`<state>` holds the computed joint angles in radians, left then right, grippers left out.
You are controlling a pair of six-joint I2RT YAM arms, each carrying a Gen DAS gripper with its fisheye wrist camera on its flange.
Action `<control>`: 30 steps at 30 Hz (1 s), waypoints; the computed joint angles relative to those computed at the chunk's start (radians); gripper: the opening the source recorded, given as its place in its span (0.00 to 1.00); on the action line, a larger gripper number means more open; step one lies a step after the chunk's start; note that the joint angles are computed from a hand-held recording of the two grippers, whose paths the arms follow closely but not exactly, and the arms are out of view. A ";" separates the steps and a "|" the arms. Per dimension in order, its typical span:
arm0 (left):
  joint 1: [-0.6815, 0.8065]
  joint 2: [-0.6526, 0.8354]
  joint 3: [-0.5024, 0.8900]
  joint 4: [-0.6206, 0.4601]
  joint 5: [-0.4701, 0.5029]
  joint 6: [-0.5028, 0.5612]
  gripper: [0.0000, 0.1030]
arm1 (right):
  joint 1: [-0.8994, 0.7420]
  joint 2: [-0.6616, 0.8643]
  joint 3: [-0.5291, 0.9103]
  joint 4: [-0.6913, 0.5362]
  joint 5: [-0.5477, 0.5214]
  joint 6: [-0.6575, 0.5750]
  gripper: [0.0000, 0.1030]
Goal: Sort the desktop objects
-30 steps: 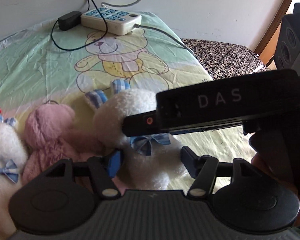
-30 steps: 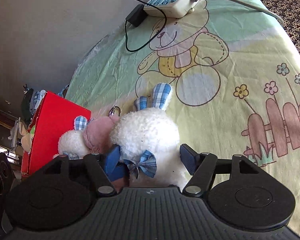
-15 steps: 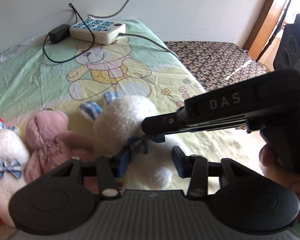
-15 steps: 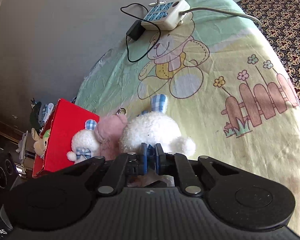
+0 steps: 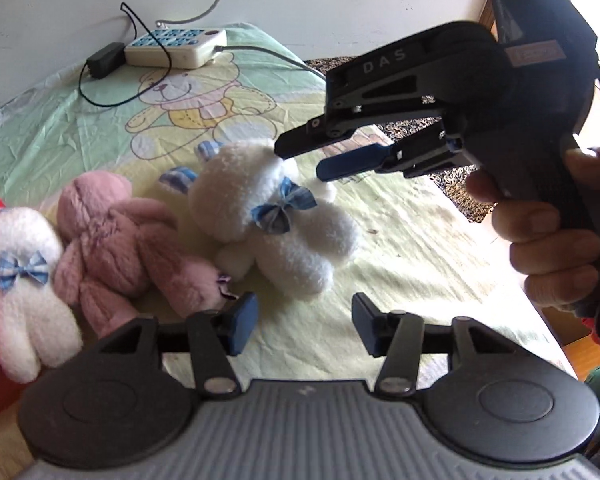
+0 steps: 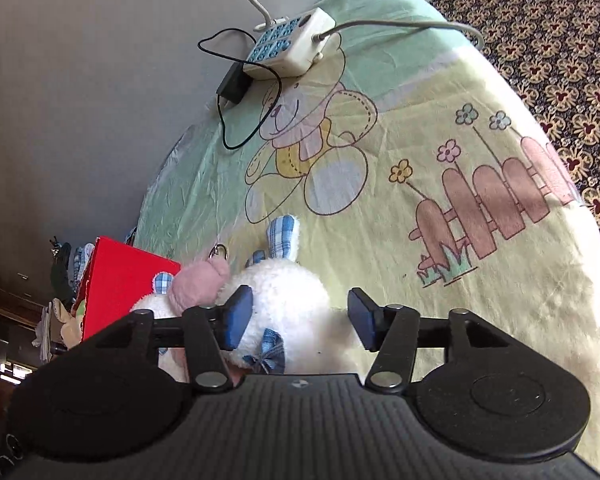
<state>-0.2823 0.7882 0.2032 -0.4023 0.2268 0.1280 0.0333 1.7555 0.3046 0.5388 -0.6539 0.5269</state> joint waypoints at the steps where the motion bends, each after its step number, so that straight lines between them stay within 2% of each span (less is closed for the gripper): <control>1: 0.016 0.004 0.003 0.004 0.004 0.003 0.60 | -0.001 0.030 0.010 0.011 -0.039 0.018 0.62; 3: 0.053 0.015 0.008 0.008 0.015 0.012 0.60 | 0.019 0.014 -0.003 0.025 -0.077 0.037 0.48; 4: 0.078 0.019 0.009 0.007 0.022 0.019 0.60 | 0.041 -0.021 -0.016 0.020 -0.074 0.035 0.46; 9: 0.279 0.022 0.031 -0.062 0.124 0.129 0.61 | 0.177 -0.240 -0.074 -0.027 0.007 0.078 0.46; 12: 0.392 -0.031 0.041 -0.145 0.174 0.213 0.66 | 0.230 -0.295 -0.079 -0.009 0.003 0.112 0.46; 14: 0.449 -0.059 0.048 -0.191 0.203 0.256 0.68 | 0.294 -0.300 -0.061 -0.031 0.062 0.109 0.46; 16: 0.483 -0.069 0.054 -0.212 0.228 0.274 0.74 | 0.355 -0.304 -0.043 -0.059 0.143 0.105 0.47; 17: 0.488 -0.072 0.053 -0.211 0.231 0.274 0.76 | 0.382 -0.322 -0.036 -0.091 0.213 0.097 0.49; 18: 0.487 -0.076 0.050 -0.203 0.225 0.267 0.78 | 0.408 -0.345 -0.024 -0.144 0.292 0.077 0.61; 19: 0.486 -0.077 0.047 -0.196 0.222 0.263 0.78 | 0.430 -0.359 -0.010 -0.196 0.359 0.054 0.66; 23: 0.504 -0.073 0.040 -0.201 0.246 0.274 0.78 | 0.379 -0.316 -0.018 -0.206 0.353 -0.014 0.66; 26: 0.461 -0.082 0.030 -0.180 0.236 0.251 0.78 | 0.369 -0.310 -0.012 -0.224 0.414 -0.058 0.64; 30: 0.323 -0.021 0.023 -0.033 0.162 0.171 0.78 | 0.344 -0.368 0.003 -0.280 0.474 -0.152 0.64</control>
<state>0.0402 0.7669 0.2264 -0.4355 0.3891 0.2990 0.3771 1.3876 0.3071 0.2584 -0.1798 0.3752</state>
